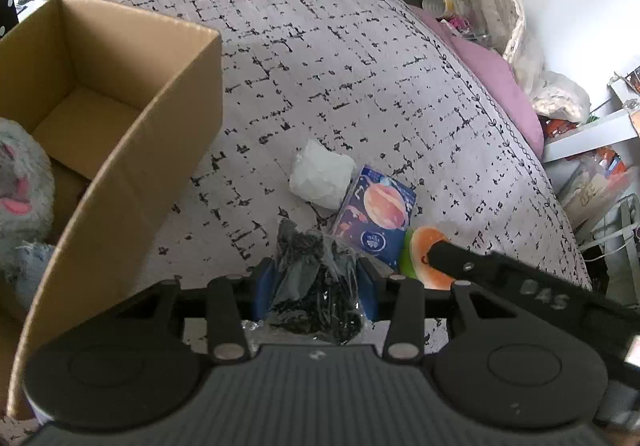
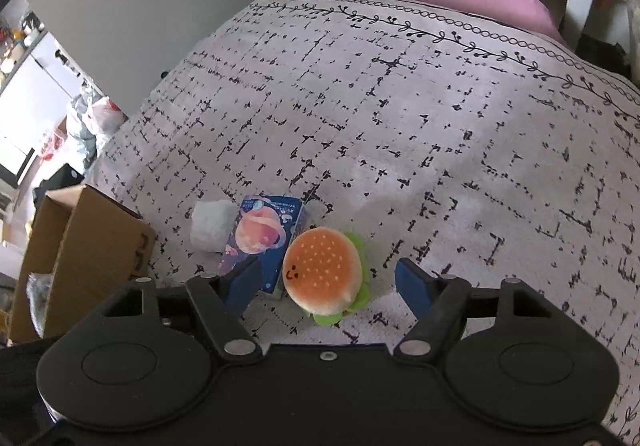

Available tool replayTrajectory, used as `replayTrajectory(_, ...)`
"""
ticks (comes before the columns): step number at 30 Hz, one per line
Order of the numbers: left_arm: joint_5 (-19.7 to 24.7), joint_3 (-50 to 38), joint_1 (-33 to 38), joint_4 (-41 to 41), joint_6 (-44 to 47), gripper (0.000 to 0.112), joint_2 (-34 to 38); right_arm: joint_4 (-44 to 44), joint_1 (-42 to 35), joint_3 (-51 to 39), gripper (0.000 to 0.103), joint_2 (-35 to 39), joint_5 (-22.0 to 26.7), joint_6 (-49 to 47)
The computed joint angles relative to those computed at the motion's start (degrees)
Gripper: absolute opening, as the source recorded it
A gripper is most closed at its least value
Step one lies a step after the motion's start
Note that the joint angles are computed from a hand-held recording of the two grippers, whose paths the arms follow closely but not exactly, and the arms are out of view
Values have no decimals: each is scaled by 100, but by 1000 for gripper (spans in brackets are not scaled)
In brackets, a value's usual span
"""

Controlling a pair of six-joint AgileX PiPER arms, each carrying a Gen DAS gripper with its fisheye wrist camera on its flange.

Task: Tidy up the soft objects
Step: 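Grasp the black mesh bag with the left gripper while the right grasps the burger plush, then lift and carry the bag in the left gripper while the right carries the burger over the box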

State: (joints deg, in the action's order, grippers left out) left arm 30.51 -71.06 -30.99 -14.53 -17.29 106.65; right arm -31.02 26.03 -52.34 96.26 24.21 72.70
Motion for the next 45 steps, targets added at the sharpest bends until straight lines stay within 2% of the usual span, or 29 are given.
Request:
replayTrajectory(5, 115, -58, 43, 245, -152, 43, -100, -568, 108, -7, 72, 160, 4, 517)
replayTrajectory(7, 147, -55, 45, 294, -180, 43, -139, -841, 142, 17, 68, 236, -49, 804)
replayTrajectory(9, 162, -35, 39, 362, -215, 43, -196, -825, 185, -76, 61, 411, 28, 792)
replayTrajectory(10, 173, -24, 38, 411, -242, 43, -231, -806, 216, -122, 54, 493, 72, 761)
replayTrajectory(11, 191, -22, 44, 437, -253, 43, -257, -791, 269, -194, 42, 572, 152, 685)
replayTrajectory(16, 328, -31, 98, 583, -257, 43, -443, -673, 356, -219, 28, 478, 215, 520)
replayTrajectory(33, 715, -112, 283, 789, 127, 43, -1333, -680, 695, -20, 27, -466, 178, 818)
replayTrajectory(45, 1104, -322, 1003, 474, 880, 43, -1780, -1183, 1317, -281, 27, -839, 681, 1184)
